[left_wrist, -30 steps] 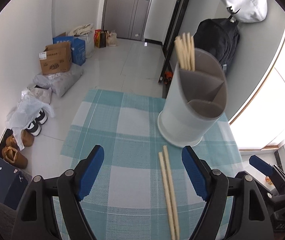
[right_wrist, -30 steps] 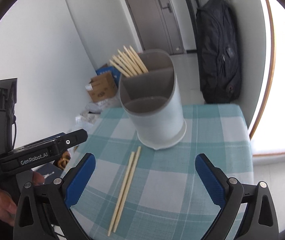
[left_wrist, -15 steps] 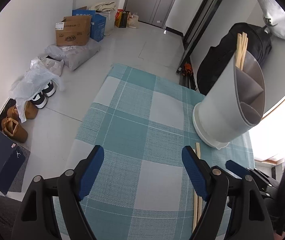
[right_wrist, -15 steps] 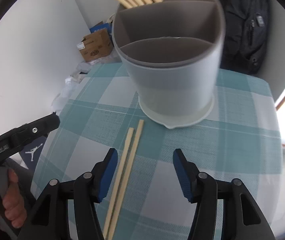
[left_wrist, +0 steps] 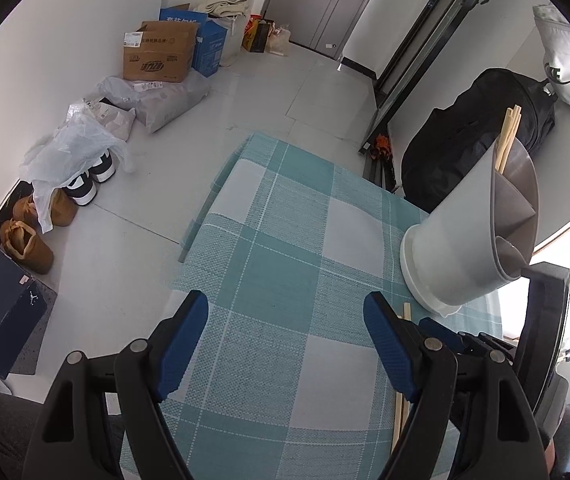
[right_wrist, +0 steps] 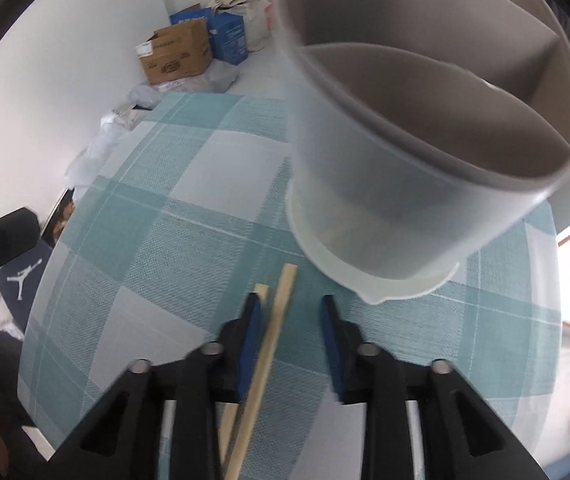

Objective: Organize utensils
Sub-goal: 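Lower the right gripper onto a chopstick beside the holder, then close the right gripper on a chopstick while the left gripper grasps the last one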

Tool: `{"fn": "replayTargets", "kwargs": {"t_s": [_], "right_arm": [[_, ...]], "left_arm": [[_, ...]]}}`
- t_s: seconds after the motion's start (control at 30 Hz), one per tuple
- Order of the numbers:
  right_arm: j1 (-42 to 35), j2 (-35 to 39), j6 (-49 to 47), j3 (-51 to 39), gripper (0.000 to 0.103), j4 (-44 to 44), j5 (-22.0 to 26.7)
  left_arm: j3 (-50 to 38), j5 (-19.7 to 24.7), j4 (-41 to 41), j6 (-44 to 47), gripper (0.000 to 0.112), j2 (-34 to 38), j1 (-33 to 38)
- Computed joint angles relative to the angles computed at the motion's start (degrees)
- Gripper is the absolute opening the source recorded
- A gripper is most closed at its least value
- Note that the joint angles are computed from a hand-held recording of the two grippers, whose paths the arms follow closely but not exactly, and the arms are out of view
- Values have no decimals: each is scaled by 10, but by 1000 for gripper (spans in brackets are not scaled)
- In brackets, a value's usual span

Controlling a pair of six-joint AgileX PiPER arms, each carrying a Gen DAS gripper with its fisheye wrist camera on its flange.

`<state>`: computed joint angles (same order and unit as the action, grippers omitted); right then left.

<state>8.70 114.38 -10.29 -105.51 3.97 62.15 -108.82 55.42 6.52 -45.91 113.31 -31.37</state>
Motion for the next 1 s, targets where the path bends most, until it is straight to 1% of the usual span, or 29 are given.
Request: {"fn": "replayTargets", "kwargs": {"t_s": [0.03, 0.1, 0.2, 0.27, 0.3, 0.43, 0.53, 0.6, 0.73, 0.9, 1.0], "right_arm": [[6, -10, -7, 15, 17, -14, -9], [5, -23, -19, 33, 7, -11, -10], [-14, -36, -28, 49, 6, 10, -5], [-20, -45, -27, 61, 5, 11, -5], [-21, -40, -29, 52, 3, 13, 2], [-29, -65, -45, 78, 3, 14, 15], [-30, -71, -39, 78, 4, 20, 37], [-32, -72, -42, 76, 4, 18, 43], [-26, -38, -30, 29, 6, 8, 51], [-11, -2, -11, -14, 17, -6, 48], [-11, 14, -3, -37, 21, -1, 54]], "left_arm": [[3, -2, -3, 2, 77, -1, 4], [11, -4, -17, 3, 77, -3, 12], [17, -7, -41, 9, 77, -5, 24], [16, -8, -39, 6, 77, -7, 22], [16, -9, -37, 6, 77, -8, 21], [18, -12, -39, 8, 77, -10, 19], [14, -7, -48, 17, 77, -8, 20], [12, -6, -53, 19, 77, -8, 21], [8, 0, -58, 23, 77, -6, 21], [3, 10, -56, 23, 77, -3, 23], [-7, 19, -52, 17, 77, 5, 22]]}}
